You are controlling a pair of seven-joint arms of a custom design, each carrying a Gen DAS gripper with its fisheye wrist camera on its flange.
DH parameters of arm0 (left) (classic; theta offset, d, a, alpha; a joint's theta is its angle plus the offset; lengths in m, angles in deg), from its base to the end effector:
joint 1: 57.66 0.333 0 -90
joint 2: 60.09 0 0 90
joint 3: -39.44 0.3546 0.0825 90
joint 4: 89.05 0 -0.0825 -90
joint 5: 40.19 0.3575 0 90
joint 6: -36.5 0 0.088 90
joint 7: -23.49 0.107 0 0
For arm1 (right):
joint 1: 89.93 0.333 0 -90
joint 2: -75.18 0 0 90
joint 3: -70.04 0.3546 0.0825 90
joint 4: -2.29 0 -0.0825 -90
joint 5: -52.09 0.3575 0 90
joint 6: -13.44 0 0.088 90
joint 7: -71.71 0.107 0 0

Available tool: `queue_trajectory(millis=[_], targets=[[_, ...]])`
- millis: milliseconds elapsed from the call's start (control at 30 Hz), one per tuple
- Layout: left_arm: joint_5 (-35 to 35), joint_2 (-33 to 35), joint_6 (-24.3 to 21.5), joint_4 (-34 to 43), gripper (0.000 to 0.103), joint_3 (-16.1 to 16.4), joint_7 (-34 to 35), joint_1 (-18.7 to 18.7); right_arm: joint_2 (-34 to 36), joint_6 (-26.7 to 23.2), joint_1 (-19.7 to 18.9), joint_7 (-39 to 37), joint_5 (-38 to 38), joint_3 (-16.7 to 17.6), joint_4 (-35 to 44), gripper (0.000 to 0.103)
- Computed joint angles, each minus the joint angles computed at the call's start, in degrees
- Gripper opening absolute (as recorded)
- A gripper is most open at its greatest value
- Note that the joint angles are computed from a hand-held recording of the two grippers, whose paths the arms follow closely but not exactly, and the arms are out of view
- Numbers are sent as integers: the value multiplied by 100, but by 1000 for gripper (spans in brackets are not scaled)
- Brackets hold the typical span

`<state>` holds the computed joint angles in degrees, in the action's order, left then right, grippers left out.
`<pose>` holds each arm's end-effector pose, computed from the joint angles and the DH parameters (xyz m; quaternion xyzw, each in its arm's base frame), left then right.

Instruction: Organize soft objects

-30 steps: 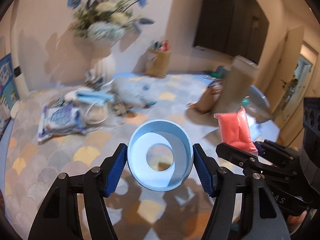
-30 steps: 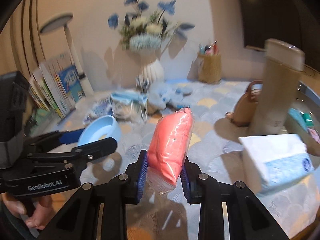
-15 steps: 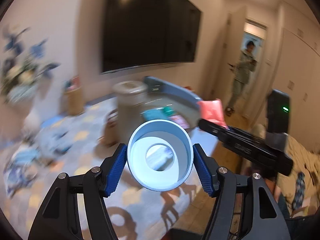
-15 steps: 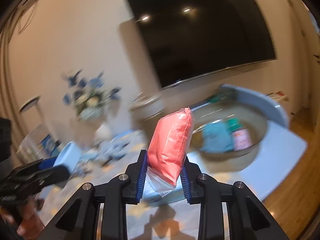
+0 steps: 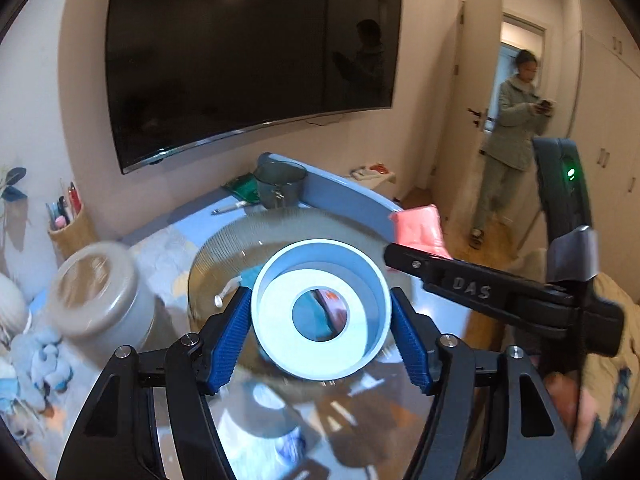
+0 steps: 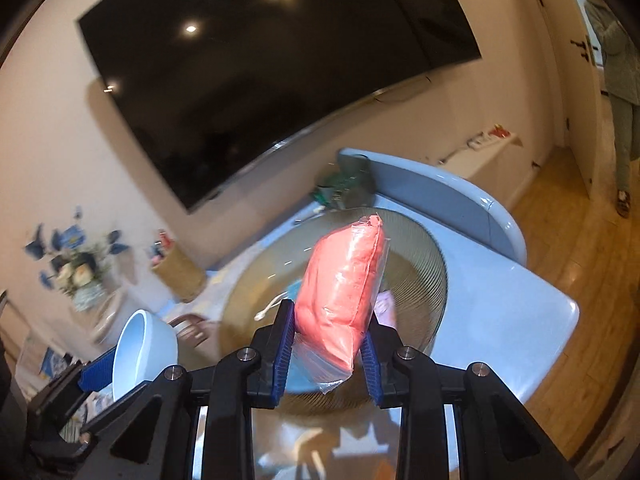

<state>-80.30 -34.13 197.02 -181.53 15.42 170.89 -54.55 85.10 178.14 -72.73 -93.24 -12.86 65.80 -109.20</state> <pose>0.6913 -0.1689 0.5041 -0.3875 0.8060 -0.4163 0.1639 0.5830 0.1898 0.5064 -0.4171 0.7895 -0.2432 0.3789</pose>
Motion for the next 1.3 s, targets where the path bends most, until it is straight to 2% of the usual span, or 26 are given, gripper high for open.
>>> queue_trajectory(millis=[67, 133, 167, 200, 233, 333, 400, 467, 567, 633, 733, 867, 967, 1000, 1033, 1167, 1233, 1300], targets=[[311, 294, 191, 311, 71, 209, -363, -280, 165, 156, -222, -668, 696, 47, 114, 33], [703, 561, -61, 701, 78, 390, -879, -461, 331, 619, -558, -1610, 1676, 187, 127, 52], [832, 624, -200, 800, 78, 415, -1075, -468, 365, 853, -668, -1869, 1952, 226, 80, 68], [878, 644, -293, 819, 78, 352, -1134, -409, 386, 1084, -741, -2022, 2136, 222, 25, 73], [796, 649, -446, 807, 78, 165, -1028, -242, 373, 1132, -701, -2062, 2196, 147, -14, 73], [552, 386, -428, 418, 78, -91, -697, 30, 222, 1187, -376, -1932, 2113, -240, -212, 73], [83, 93, -542, 68, 78, -375, -150, 360, 78, 1328, 80, -1353, 1669, -740, -378, 73], [-616, -346, -735, -383, 78, -624, 601, 773, -77, 1371, 435, -711, 1014, -1071, -477, 73], [-1668, -1018, -994, -1032, 78, -736, 1644, 1305, -374, 915, 494, -659, 730, -762, -642, 73], [-2182, -1400, -1141, -1399, 81, -609, 2138, 1521, -553, 610, 611, -224, 111, -584, -702, 73], [-2644, -1826, -1183, -1824, 81, -215, 2538, 1731, -650, 178, 702, -100, -279, -170, -695, 73], [-3050, -1963, -542, -1969, 81, 358, 2803, 1790, -472, -85, 746, -190, -347, 391, -474, 73], [-3124, -1877, -538, -1850, 82, 827, 2647, 1871, -96, 146, 767, -927, 243, 735, -147, 73], [-3084, -1801, -517, -1781, 82, 956, 2532, 1852, 101, 137, 805, -1567, 722, 875, 55, 73], [-3013, -1690, -310, -1728, 82, 1112, 2358, 1825, 315, 5, 866, -2181, 1125, 1017, 319, 73], [-2789, -1235, 282, -1541, 82, 1575, 2063, 1607, 1244, -931, 1198, -3937, 2081, 1399, 1598, 73], [-2703, -1062, 438, -1492, 82, 1632, 1970, 1607, 1764, -1497, 1524, -4361, 2143, 1313, 2412, 73], [-2646, -896, 580, -1451, 82, 1610, 1943, 1692, 2277, -1828, 1795, -4695, 2188, 1179, 3176, 73]])
